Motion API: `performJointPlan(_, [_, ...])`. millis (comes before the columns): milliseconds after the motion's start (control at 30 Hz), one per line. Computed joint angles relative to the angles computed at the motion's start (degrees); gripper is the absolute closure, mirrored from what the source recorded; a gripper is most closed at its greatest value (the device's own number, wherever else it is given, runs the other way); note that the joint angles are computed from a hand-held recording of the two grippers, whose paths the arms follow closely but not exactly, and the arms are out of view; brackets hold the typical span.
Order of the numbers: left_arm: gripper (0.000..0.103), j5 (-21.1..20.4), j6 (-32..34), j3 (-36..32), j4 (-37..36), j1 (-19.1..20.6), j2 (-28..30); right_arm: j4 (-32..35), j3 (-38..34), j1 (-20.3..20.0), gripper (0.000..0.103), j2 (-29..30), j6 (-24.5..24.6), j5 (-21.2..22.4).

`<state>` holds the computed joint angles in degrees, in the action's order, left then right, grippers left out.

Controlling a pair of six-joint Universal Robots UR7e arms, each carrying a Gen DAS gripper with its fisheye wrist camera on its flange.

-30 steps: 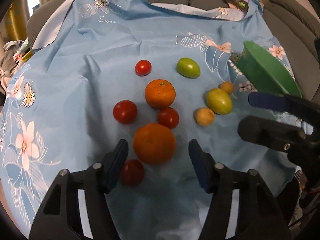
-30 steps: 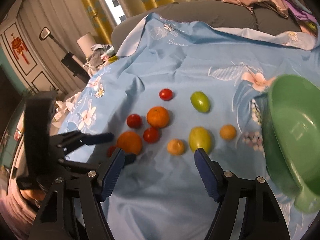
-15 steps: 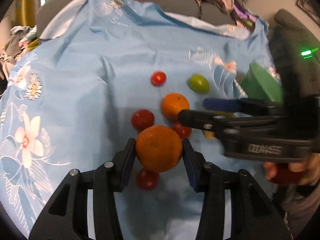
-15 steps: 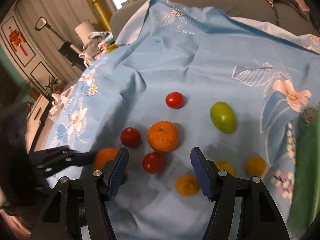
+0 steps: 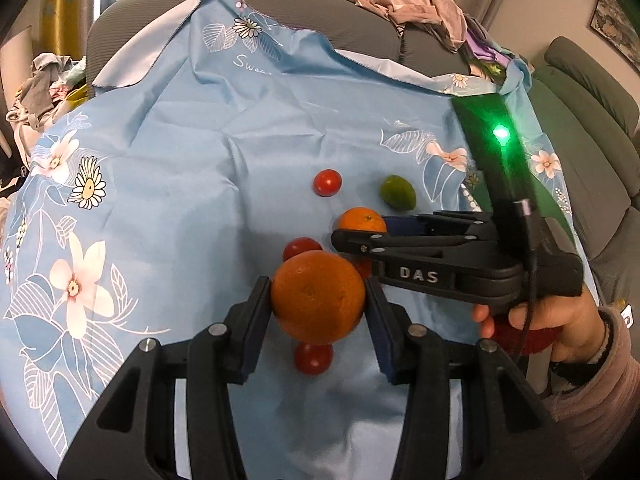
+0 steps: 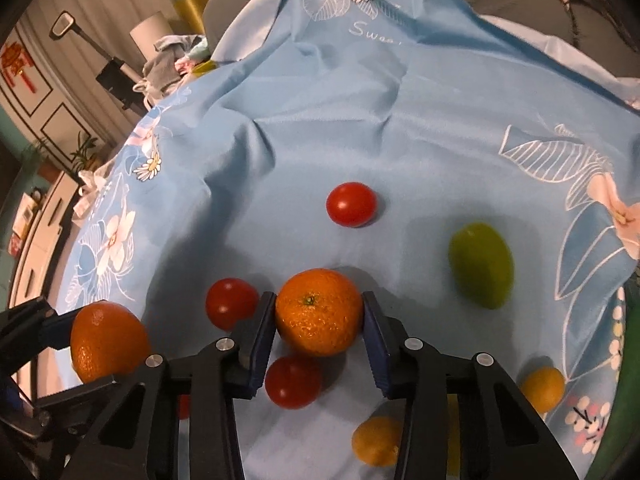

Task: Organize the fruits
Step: 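Grasp the large orange with the left tool while the right tool grasps the smaller orange, then carry both oranges over the green bowl and open both tools to drop them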

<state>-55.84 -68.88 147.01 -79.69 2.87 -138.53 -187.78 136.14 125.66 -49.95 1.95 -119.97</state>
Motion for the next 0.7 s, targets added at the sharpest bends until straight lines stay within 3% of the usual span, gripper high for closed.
performJointPlan(367, [0.057, -2.3, -2.2, -0.4, -1.4, -5.1, 2.9, -8.1, 8.7, 3.1, 0.06, -8.6, 3.2, 1.2])
performJointPlan(467, [0.057, -2.9, -1.0, -0.3, -4.8, -5.1, 5.8, -10.7, 11.5, 4.2, 0.06, -11.5, 4.5, 0.8])
performJointPlan(700, [0.057, -4.2, 4.7, -0.1, -17.2, -4.7, 15.2, -17.0, 18.3, 7.6, 0.06, -18.6, 7.0, -4.7])
